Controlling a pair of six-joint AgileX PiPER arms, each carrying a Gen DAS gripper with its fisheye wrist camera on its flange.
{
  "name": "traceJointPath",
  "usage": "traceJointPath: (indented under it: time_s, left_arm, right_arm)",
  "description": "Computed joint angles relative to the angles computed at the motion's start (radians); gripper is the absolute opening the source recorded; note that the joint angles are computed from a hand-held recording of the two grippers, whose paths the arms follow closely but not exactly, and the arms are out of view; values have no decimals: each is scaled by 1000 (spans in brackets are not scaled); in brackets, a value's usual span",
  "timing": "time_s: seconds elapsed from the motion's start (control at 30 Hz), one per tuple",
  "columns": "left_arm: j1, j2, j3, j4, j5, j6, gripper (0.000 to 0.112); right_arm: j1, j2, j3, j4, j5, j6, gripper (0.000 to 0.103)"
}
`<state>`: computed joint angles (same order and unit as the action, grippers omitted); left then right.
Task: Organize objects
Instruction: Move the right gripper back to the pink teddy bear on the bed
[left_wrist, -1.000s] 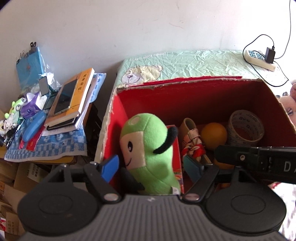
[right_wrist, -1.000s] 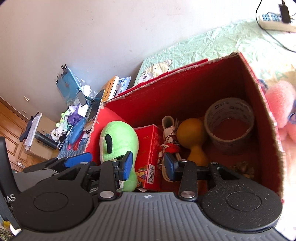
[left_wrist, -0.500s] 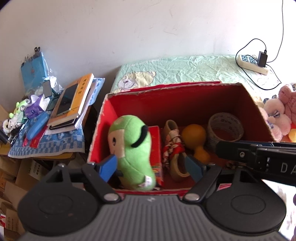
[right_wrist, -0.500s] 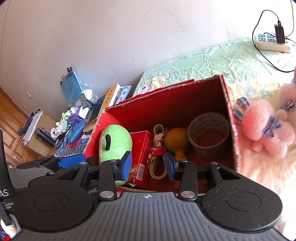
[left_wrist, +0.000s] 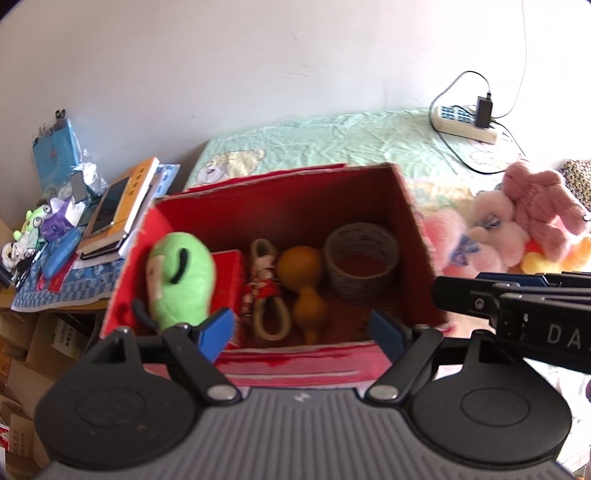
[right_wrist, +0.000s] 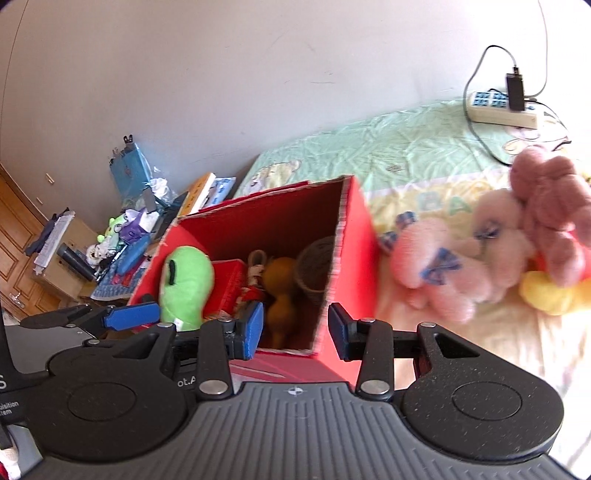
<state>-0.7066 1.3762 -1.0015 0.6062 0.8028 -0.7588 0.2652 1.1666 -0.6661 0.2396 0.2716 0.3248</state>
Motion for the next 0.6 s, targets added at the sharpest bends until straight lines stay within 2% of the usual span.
traceJointPath:
  time_s: [0.3,0.6]
  left_arm:
    - [-220,105,-87,59,96,-171,83]
    - [-337,229,-198,44,132,-212,84]
  right_arm:
    - [-233,-121,76,287,147,-411,42]
    - [-554,-183,130,501,334,-776,43]
